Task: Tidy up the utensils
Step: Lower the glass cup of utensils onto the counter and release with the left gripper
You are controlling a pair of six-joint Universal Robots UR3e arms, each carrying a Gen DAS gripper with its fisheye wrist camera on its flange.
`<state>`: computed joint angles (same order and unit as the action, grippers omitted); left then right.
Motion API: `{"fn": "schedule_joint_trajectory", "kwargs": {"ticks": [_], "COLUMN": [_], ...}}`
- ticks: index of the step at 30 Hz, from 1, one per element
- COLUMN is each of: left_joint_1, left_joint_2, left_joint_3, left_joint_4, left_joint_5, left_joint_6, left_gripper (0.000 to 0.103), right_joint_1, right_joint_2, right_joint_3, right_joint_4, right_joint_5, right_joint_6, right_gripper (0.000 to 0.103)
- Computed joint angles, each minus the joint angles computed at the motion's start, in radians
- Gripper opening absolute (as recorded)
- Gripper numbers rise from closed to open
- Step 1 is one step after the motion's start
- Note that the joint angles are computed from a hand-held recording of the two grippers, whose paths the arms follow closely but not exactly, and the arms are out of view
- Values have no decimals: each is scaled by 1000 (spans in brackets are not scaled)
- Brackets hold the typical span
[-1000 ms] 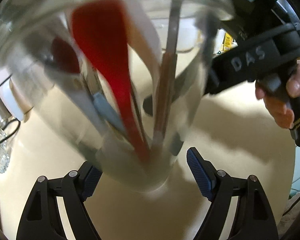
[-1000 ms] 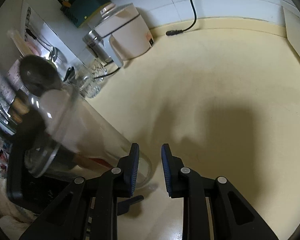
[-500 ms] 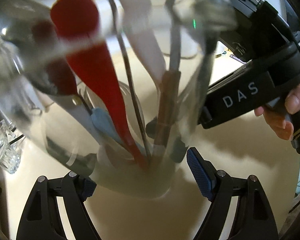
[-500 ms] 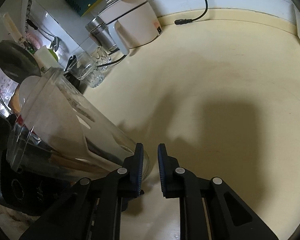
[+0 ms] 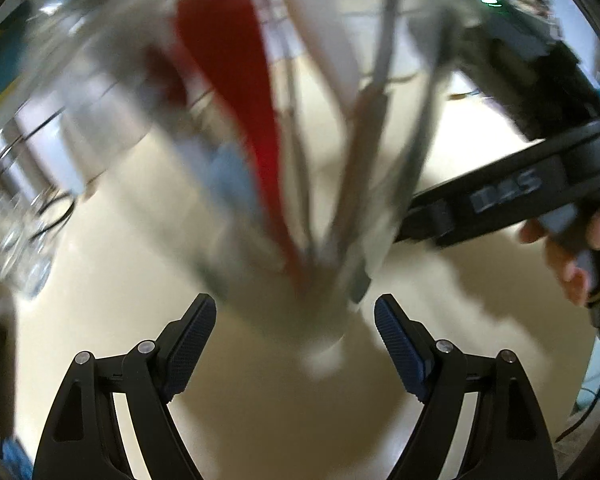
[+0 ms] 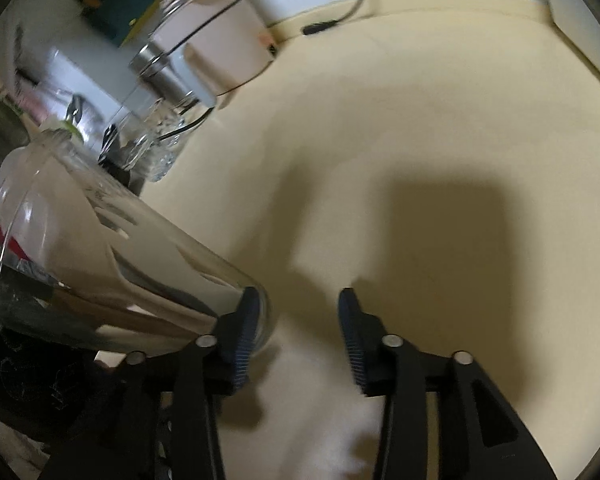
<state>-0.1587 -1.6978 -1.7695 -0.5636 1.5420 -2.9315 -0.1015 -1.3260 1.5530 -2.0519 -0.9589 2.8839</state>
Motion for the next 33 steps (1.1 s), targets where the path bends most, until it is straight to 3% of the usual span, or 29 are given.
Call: {"fn": "schedule_joint_trajectory", "kwargs": {"ticks": [3, 7, 11, 17, 22, 26, 29, 33], "left_joint_1": [8, 20, 14, -68, -178, -251, -318, -355], "left_joint_2": [37, 96, 167, 212, 143, 85, 44, 18], "left_joint_3": [-35, -109, -102, 46, 338, 491, 564, 636], "left_joint_4": [-26, 23, -50, -294, -598, -711, -778, -884], "left_joint_5": [19, 44, 90, 232, 323, 382, 443, 445], "left_joint_6": [-17, -64, -127, -333, -564, -676, -767, -876], "left_gripper": [84, 84, 84, 84, 85, 85, 85, 85], "right_joint_1": [8, 64, 107, 83, 20, -26, -29, -86], "right_joint_2": [-36, -45, -41, -168, -341, -438, -494, -578], "right_joint_3": [34, 50, 44, 75, 89, 84, 90, 105], "right_joint_4": [-15, -89, -126, -55, 86, 180, 200, 276], "right_joint_5": [-41, -156, -229, -219, -165, -164, -220, -201], "right_joint_6": [-2, 11, 27, -6, -76, -87, -98, -179], "right_gripper": [57, 58, 58, 58, 58, 58, 58, 58]}}
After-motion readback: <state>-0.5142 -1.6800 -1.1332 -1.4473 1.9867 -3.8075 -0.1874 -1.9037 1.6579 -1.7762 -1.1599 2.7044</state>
